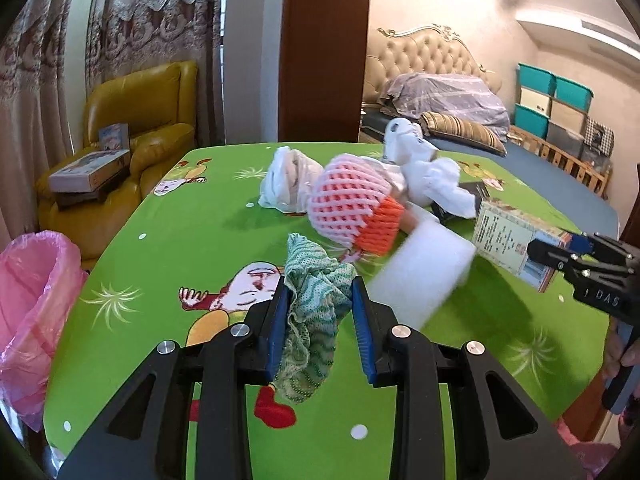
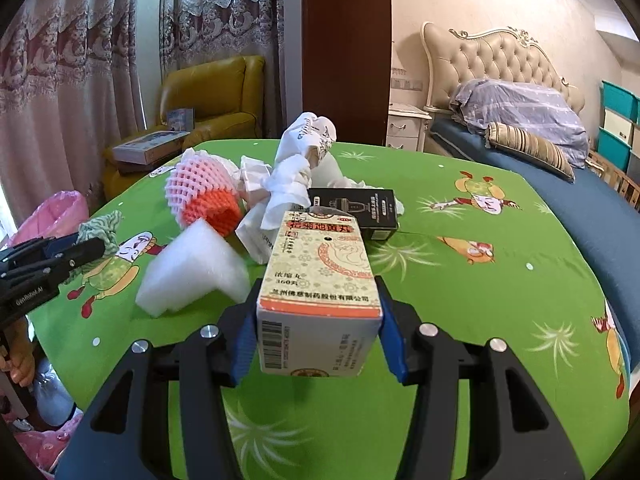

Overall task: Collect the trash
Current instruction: 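Lift and carry the cloth and medicine box with both tools to the bin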

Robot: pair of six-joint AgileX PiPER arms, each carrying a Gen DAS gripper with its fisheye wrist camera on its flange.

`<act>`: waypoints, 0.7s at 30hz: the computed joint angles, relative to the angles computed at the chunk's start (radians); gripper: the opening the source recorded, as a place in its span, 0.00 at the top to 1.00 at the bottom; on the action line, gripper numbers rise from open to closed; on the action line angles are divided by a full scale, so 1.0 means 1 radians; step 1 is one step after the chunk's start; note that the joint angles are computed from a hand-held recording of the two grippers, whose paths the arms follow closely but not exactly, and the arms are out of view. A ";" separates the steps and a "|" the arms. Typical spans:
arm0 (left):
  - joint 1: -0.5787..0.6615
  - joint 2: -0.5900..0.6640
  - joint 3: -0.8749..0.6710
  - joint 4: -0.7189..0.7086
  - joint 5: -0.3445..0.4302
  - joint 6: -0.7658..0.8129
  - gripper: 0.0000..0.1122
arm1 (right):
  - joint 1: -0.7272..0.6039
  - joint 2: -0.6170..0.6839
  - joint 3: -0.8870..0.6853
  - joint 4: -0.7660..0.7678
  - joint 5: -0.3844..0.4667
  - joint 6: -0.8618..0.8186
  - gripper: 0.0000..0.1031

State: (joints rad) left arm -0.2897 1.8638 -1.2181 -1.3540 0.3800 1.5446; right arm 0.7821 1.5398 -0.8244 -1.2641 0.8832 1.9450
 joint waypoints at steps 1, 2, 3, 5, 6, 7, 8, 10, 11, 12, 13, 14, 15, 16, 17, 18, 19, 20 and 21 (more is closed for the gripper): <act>-0.004 -0.011 0.018 -0.029 -0.004 0.036 0.74 | 0.008 -0.008 0.005 0.000 0.012 0.002 0.51; -0.004 -0.012 0.019 -0.037 -0.003 0.047 0.74 | 0.014 -0.013 0.007 0.005 0.026 -0.001 0.51; -0.005 -0.019 0.028 -0.051 -0.001 0.064 0.74 | 0.021 -0.018 0.011 0.008 0.043 -0.001 0.51; -0.005 -0.028 0.047 -0.081 0.002 0.098 0.74 | 0.034 -0.035 0.027 0.008 0.063 0.016 0.51; -0.005 -0.031 0.048 -0.080 0.004 0.098 0.74 | 0.040 -0.046 0.038 0.005 0.063 0.028 0.51; -0.008 -0.037 0.055 -0.084 0.003 0.102 0.74 | 0.046 -0.054 0.043 0.005 0.060 0.030 0.51; -0.009 -0.043 0.062 -0.096 0.002 0.116 0.74 | 0.054 -0.056 0.046 0.005 0.066 0.030 0.51; -0.013 -0.052 0.076 -0.132 -0.001 0.156 0.74 | 0.077 -0.049 0.048 0.001 0.087 0.041 0.51; -0.013 -0.056 0.083 -0.147 -0.001 0.175 0.74 | 0.084 -0.048 0.052 -0.004 0.087 0.049 0.51; -0.015 -0.060 0.090 -0.162 -0.005 0.193 0.74 | 0.089 -0.048 0.055 -0.010 0.085 0.059 0.51; -0.019 -0.063 0.095 -0.172 -0.012 0.205 0.74 | 0.087 -0.046 0.056 -0.017 0.079 0.062 0.51; -0.015 -0.063 0.096 -0.175 -0.009 0.211 0.74 | 0.091 -0.043 0.054 -0.021 0.079 0.065 0.51; -0.016 -0.064 0.100 -0.182 -0.010 0.217 0.74 | 0.095 -0.037 0.051 -0.026 0.082 0.066 0.51; -0.018 -0.067 0.105 -0.202 -0.014 0.236 0.74 | 0.098 -0.030 0.047 -0.030 0.086 0.067 0.51; -0.021 -0.070 0.113 -0.230 -0.019 0.263 0.74 | 0.103 -0.025 0.043 -0.034 0.090 0.068 0.51; -0.023 -0.074 0.119 -0.255 -0.021 0.289 0.74 | 0.110 -0.021 0.042 -0.042 0.092 0.075 0.51; -0.024 -0.078 0.127 -0.273 -0.021 0.309 0.74 | 0.119 -0.018 0.040 -0.053 0.093 0.083 0.51; -0.026 -0.083 0.135 -0.293 -0.021 0.332 0.74 | 0.130 -0.012 0.036 -0.063 0.102 0.089 0.51; -0.029 -0.090 0.146 -0.325 -0.022 0.364 0.74 | 0.143 -0.005 0.028 -0.070 0.114 0.089 0.51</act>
